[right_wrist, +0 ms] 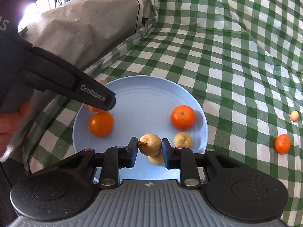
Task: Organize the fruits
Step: 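Open both tools to drop the bagged orange and plum onto the plate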
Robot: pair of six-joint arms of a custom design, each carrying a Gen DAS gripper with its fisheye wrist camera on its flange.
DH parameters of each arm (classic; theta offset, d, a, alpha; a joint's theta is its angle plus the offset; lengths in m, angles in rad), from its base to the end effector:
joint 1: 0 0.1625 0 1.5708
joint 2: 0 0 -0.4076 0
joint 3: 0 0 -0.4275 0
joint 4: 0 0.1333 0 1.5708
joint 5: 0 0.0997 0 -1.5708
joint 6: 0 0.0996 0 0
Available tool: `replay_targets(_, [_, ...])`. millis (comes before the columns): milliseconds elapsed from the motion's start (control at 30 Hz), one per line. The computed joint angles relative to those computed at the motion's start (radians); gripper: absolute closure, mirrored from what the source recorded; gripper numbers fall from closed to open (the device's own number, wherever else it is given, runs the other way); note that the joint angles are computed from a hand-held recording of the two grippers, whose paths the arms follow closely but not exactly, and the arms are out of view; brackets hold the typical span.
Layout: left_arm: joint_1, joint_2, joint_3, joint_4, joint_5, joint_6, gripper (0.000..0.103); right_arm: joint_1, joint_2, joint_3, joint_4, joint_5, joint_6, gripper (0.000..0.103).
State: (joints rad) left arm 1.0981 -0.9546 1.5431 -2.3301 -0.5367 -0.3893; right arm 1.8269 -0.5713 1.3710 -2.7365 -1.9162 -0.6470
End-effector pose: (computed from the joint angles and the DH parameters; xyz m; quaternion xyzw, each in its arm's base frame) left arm -0.1229 -0.7212 0.2246 -0.0060 0.8671 -0.2731 0.4165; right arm 0.2907 -0.7172 0.0245 0.3946 -0.8852 0.1430 0.2006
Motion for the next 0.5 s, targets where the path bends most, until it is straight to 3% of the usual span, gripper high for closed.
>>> replay_targets(67, [-0.02,-0.018,0.041,-0.079,0.031,0.022,0.0,0.003,-0.009,0.0,0.009,0.0,0.003,0.034])
replay_targets(167, [-0.047,-0.062,0.076,-0.023,0.016,-0.018,0.0,0.012,-0.048,0.041,-0.013,-0.014,0.007,0.016])
replay_targets(367, [-0.128,-0.187,0.21,0.112,0.025,-0.205,0.0,0.018,-0.201,0.198,0.013,-0.009,0.052,0.011])
replay_targets(500, [-0.179,-0.258,0.28,0.18,0.019,-0.329,0.0,0.028,-0.284,0.307,-0.051,-0.023,0.07,0.01])
